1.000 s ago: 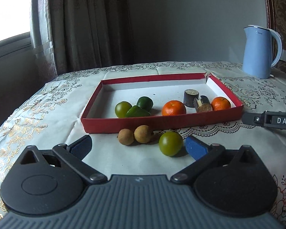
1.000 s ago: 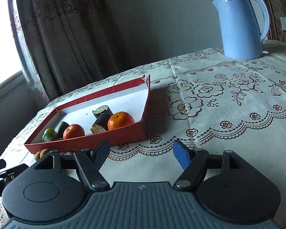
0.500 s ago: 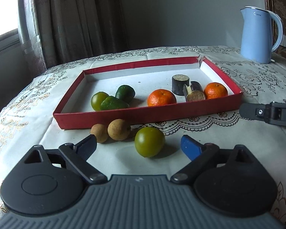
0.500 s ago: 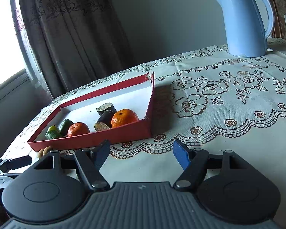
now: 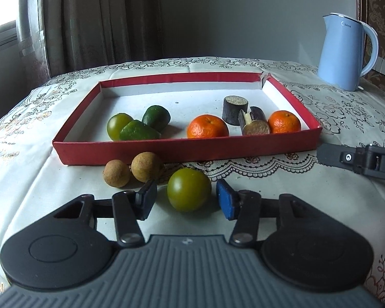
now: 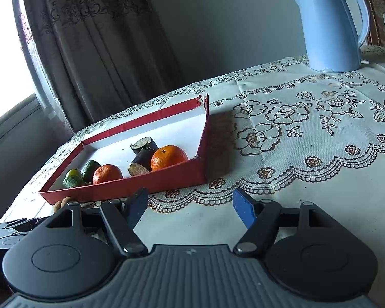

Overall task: Organize fruits
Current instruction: 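Move the left gripper to the green tomato and close on it, then carry the green tomato into the box and open the left gripper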

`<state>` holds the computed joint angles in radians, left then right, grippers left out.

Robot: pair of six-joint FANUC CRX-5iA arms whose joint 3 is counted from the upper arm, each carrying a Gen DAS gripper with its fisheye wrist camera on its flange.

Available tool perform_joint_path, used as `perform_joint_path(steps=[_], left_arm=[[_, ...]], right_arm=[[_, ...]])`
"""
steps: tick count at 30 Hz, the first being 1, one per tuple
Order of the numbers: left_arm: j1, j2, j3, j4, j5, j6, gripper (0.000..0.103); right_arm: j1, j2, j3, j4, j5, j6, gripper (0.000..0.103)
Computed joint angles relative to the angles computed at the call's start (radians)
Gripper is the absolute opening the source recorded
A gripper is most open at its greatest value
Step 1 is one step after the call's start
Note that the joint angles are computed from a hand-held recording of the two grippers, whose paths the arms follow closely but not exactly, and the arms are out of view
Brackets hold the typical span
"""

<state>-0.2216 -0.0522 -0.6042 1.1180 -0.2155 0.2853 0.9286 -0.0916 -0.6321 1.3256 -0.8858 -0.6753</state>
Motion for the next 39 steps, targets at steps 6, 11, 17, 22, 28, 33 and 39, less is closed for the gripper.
perform_joint_path(steps=[6, 11, 17, 22, 28, 33, 39], left_arm=[[0.004, -0.007, 0.0, -0.023, -0.008, 0.023, 0.032], [-0.006, -0.029, -0.019, -0.024, 0.026, 0.01, 0.032], [-0.02, -0.067, -0.047, 0.041, 0.054, -0.044, 0.032], [-0.033, -0.086, -0.058, 0.103, 0.083, -0.098, 0.032], [-0.062, -0.075, -0.043, 0.195, 0.129, -0.18, 0.032], [-0.043, -0.055, -0.015, 0.145, 0.121, -0.14, 0.032], [-0.019, -0.026, 0.022, 0.053, 0.108, -0.065, 0.032]], right_arm=[[0.001, -0.001, 0.0, -0.005, -0.004, -0.007, 0.073], [0.001, -0.001, 0.0, -0.005, -0.004, -0.011, 0.073], [0.003, -0.001, 0.0, -0.005, -0.009, -0.013, 0.073], [0.006, 0.002, 0.003, -0.01, -0.019, -0.012, 0.073], [0.017, 0.012, 0.02, -0.044, -0.036, 0.016, 0.073], [0.022, 0.024, 0.043, -0.083, -0.042, 0.069, 0.076], [0.054, 0.095, 0.146, -0.203, -0.124, 0.274, 0.081]])
